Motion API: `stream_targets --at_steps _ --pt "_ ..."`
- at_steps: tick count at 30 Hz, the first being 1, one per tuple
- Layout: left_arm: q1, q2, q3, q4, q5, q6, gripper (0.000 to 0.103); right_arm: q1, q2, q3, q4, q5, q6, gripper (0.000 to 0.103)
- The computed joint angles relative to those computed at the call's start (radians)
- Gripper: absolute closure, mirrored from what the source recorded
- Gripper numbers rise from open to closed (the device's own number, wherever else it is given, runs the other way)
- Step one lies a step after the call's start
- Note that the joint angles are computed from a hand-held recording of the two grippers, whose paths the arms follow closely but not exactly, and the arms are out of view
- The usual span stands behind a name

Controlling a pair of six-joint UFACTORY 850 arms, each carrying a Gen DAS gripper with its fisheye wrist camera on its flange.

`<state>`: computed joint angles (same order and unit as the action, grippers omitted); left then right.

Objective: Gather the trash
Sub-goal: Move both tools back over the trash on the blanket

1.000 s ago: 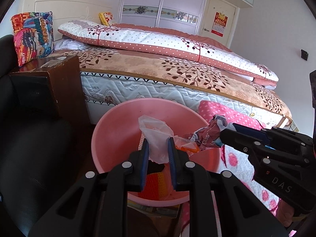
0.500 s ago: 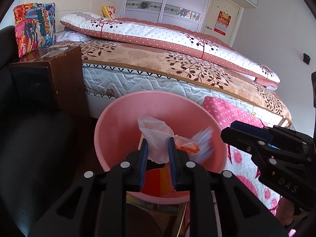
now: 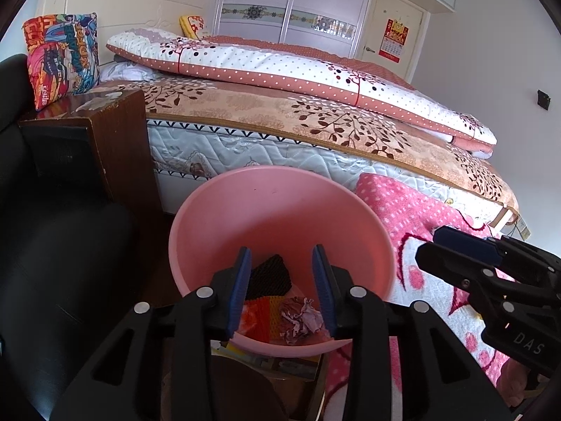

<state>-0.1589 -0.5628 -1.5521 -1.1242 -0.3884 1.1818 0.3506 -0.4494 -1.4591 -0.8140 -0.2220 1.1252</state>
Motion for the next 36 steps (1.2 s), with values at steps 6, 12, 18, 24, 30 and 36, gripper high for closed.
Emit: stream_targets --at_steps 6,12,18,24,30,36 --pt "-0.014 0.035 0.040 -0.064 -0.006 0.078 0.067 0.012 0.080 0.104 -0.213 -0.015 0.262 0.071" --pt "-0.036 0.066 0.080 -0.107 -0.051 0.158 0.067 0.021 0.198 0.265 -0.390 -0.062 0.527 0.067" --pt "-0.071 0.085 0.108 -0.138 -0.138 0.250 0.067 0.029 0.328 0.436 -0.451 -0.156 0.687 0.067" --pt "-0.119 0.081 0.107 -0.093 -0.242 0.283 0.067 0.013 0.430 0.568 -0.441 -0.224 0.792 0.067" --pt "-0.176 0.055 0.071 0.016 -0.361 0.280 0.067 -0.019 0.505 0.661 -0.442 -0.253 0.873 0.067" --pt "-0.249 0.002 -0.002 0.143 -0.440 0.296 0.067 -0.048 0.552 0.714 -0.422 -0.276 0.895 0.067"
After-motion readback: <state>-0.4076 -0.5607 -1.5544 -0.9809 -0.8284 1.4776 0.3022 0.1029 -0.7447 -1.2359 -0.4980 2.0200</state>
